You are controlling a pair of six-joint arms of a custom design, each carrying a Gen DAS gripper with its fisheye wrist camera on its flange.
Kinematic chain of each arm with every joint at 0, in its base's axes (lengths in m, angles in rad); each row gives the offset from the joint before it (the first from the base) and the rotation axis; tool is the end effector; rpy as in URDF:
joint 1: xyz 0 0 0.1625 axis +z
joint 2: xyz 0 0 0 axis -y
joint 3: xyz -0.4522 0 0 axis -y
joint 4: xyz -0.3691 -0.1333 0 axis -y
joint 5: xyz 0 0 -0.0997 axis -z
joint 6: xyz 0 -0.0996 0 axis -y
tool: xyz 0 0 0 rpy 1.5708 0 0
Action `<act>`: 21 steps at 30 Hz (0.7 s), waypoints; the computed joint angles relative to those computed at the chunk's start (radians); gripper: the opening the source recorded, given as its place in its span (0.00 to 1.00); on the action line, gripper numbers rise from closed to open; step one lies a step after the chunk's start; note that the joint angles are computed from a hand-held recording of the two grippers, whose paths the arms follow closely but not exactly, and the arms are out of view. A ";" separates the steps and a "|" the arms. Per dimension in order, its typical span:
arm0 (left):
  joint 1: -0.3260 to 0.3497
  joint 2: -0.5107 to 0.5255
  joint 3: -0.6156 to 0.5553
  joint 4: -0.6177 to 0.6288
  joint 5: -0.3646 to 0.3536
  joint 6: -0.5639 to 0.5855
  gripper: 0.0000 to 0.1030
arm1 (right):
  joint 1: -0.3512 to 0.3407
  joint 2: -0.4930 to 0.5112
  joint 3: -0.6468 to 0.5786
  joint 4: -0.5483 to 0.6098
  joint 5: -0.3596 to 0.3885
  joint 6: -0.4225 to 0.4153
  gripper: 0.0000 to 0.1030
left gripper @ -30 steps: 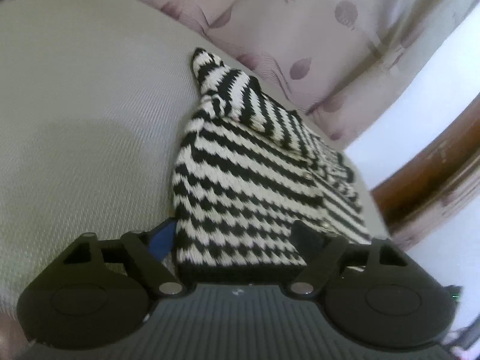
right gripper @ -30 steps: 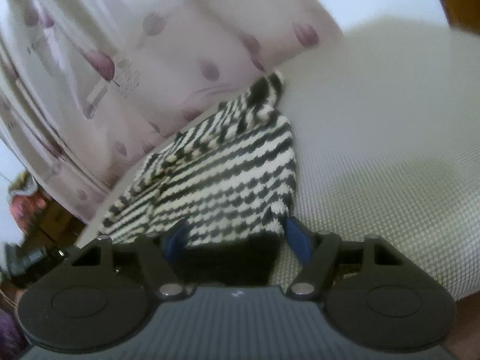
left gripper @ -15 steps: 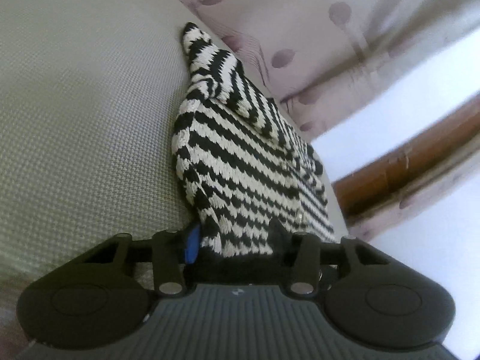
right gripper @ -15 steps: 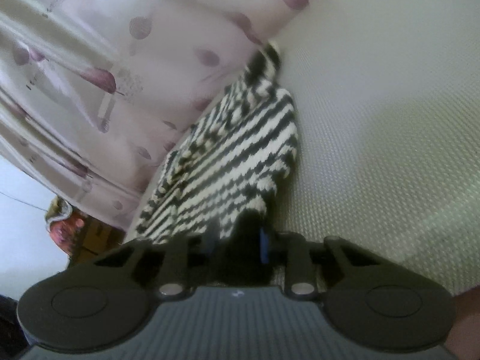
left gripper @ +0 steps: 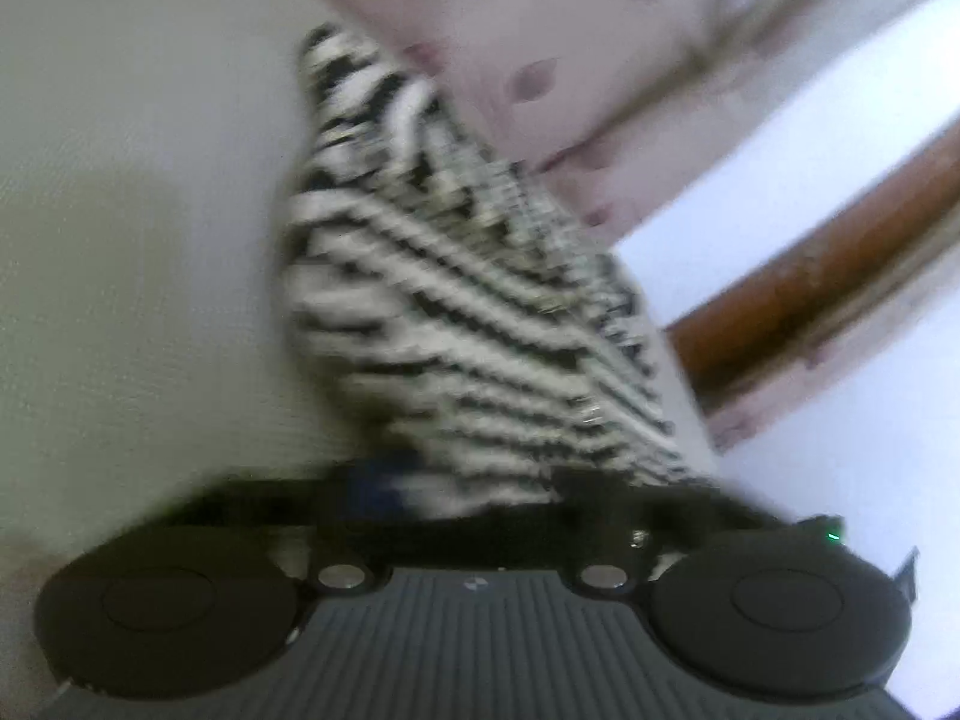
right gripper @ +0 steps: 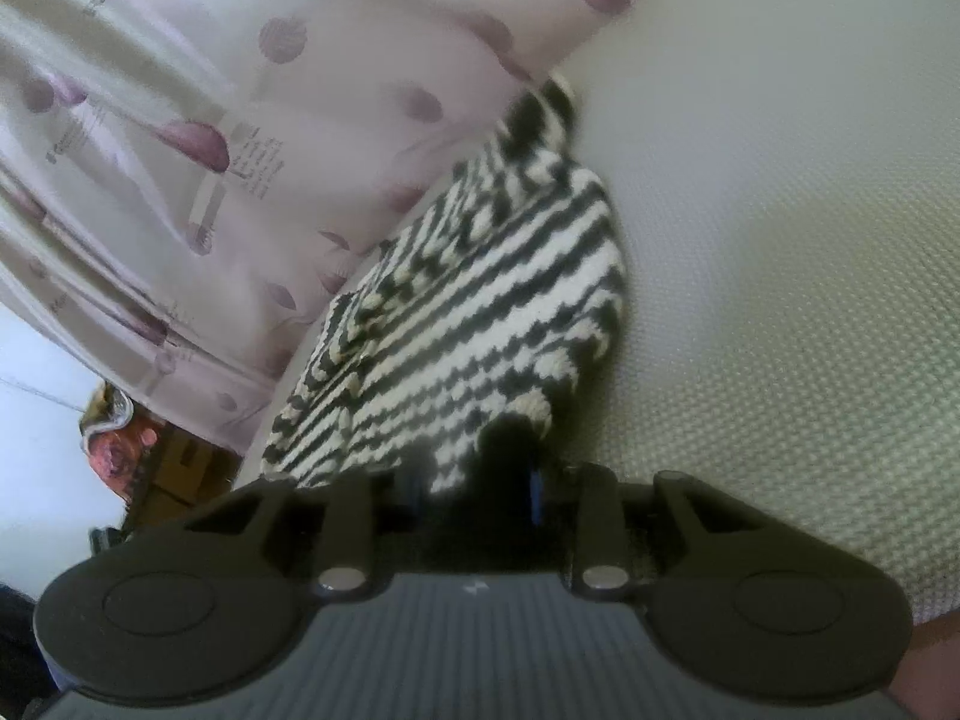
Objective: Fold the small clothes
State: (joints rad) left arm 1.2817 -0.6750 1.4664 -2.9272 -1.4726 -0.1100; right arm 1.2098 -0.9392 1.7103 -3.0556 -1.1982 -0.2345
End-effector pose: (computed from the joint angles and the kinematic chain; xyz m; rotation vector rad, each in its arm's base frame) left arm -0.0766 -0.7594 0.1522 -0.2254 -2.9881 0.8817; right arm -0.0772 -0.6846 0.2654 -0.0192 2.7853 -1.1439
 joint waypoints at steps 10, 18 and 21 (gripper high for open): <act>0.010 -0.034 0.067 -0.094 0.012 0.023 0.23 | -0.024 -0.004 0.013 -0.012 0.039 0.023 0.10; 0.029 -0.021 -0.017 0.059 -0.120 0.067 0.79 | -0.034 -0.005 -0.009 0.054 0.077 0.021 0.10; 0.019 -0.013 -0.006 0.029 -0.111 0.080 0.81 | -0.028 0.003 -0.019 0.056 0.072 0.025 0.10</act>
